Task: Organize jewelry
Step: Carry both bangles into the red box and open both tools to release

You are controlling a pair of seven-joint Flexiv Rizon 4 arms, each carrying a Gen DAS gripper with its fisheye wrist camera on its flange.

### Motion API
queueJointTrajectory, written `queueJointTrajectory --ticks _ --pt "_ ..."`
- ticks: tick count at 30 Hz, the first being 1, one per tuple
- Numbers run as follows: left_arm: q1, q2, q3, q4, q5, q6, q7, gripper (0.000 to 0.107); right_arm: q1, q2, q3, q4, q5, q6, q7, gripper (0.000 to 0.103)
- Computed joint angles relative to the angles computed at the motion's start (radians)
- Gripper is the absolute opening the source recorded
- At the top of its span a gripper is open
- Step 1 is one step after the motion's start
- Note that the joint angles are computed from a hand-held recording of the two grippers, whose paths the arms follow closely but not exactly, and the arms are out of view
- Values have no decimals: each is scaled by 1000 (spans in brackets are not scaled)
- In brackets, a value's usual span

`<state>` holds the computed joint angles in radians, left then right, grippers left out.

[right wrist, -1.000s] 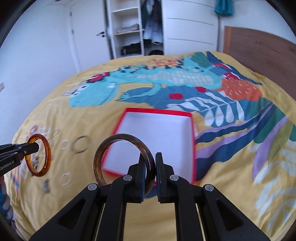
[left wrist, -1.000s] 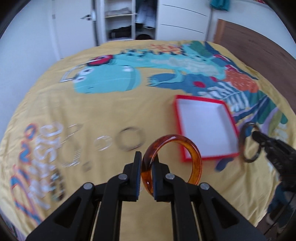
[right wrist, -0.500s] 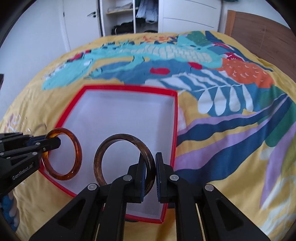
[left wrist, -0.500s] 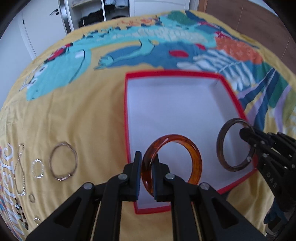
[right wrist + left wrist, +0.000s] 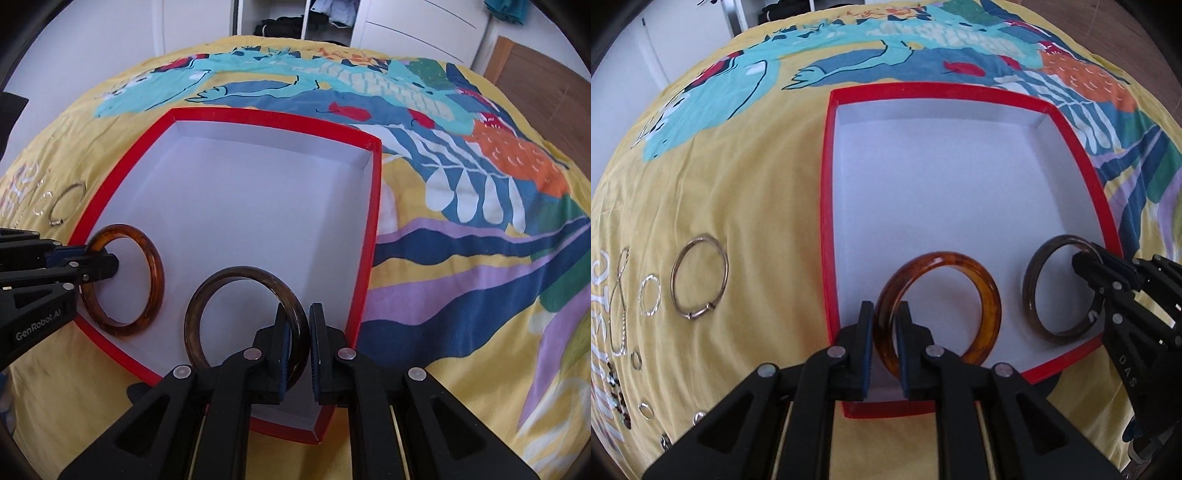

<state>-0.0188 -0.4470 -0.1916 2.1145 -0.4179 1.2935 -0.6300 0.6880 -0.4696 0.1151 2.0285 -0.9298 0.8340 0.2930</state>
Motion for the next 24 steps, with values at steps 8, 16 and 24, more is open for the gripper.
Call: queueJointTrajectory --ticks 8,16,24 --pt "-21 4 34 -21 26 -49 -70 13 -1 -8 6 -22 28 5 -82 22" --pt "-21 0 35 -31 35 -60 -58 13 23 67 8 1 -25 -72 -3 42" --pt "13 9 -19 -19 -15 -58 1 25 25 188 84 70 -29 -182 157 47"
